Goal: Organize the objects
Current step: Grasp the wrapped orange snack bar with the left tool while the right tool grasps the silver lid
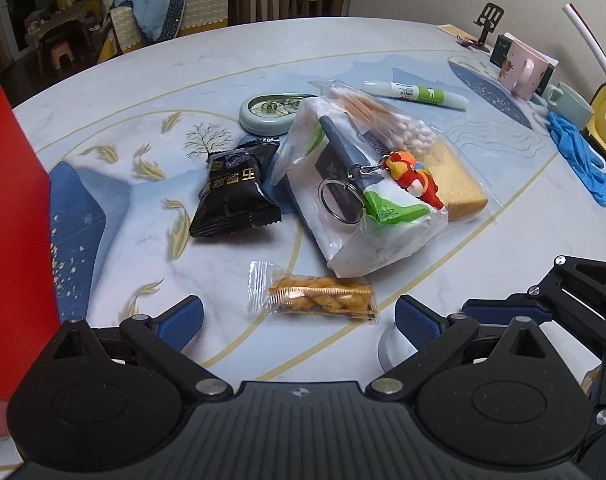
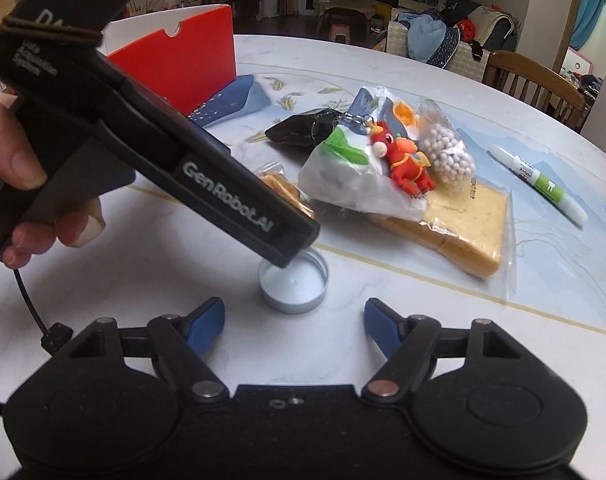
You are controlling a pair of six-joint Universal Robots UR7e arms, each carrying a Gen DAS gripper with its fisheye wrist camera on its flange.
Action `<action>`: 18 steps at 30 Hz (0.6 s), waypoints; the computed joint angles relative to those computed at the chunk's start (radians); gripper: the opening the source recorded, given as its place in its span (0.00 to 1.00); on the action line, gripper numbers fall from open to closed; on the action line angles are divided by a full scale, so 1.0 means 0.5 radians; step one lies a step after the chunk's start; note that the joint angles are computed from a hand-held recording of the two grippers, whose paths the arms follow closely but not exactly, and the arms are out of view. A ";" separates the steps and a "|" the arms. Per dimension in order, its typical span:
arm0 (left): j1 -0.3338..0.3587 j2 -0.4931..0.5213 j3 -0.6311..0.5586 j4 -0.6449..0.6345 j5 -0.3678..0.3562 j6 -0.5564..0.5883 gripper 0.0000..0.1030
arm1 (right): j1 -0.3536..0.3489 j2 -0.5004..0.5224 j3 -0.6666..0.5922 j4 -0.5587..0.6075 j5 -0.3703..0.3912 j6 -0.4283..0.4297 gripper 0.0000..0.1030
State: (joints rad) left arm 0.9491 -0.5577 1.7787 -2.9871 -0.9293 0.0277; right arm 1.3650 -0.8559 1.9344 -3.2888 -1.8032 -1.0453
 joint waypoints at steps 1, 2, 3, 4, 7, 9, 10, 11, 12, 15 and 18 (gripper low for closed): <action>0.006 0.003 -0.006 -0.005 -0.011 0.007 1.00 | 0.000 0.004 -0.004 -0.004 0.003 0.004 0.69; 0.013 0.002 -0.010 -0.002 -0.027 0.008 1.00 | 0.001 0.007 -0.009 -0.001 0.006 0.015 0.66; 0.020 0.002 -0.017 0.004 -0.043 0.006 1.00 | 0.001 0.008 -0.014 0.005 0.010 0.030 0.65; 0.026 0.002 -0.023 0.008 -0.055 0.006 1.00 | 0.001 0.011 -0.019 0.005 0.011 0.044 0.64; 0.025 0.017 -0.032 -0.020 -0.043 0.048 0.99 | 0.003 0.022 -0.033 -0.005 0.012 0.075 0.62; 0.023 0.025 -0.031 -0.045 -0.044 0.100 0.99 | 0.005 0.026 -0.040 -0.008 0.013 0.091 0.60; 0.022 0.027 -0.030 -0.055 -0.049 0.123 0.99 | 0.006 0.028 -0.041 -0.011 0.014 0.094 0.58; 0.022 0.028 -0.031 -0.060 -0.052 0.141 0.98 | 0.007 0.029 -0.041 -0.014 0.017 0.096 0.55; 0.021 0.030 -0.032 -0.064 -0.057 0.158 0.98 | 0.008 0.031 -0.042 -0.015 0.018 0.099 0.54; 0.019 0.035 -0.035 -0.059 -0.059 0.200 0.91 | 0.012 0.033 -0.045 -0.005 0.025 0.112 0.51; 0.020 0.029 -0.024 -0.073 -0.068 0.211 0.90 | 0.014 0.035 -0.038 -0.017 0.028 0.107 0.48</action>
State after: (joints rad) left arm 0.9592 -0.5433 1.7665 -3.0235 -0.9635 0.1333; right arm 1.3718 -0.8386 1.9151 -3.2971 -1.7892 -0.9918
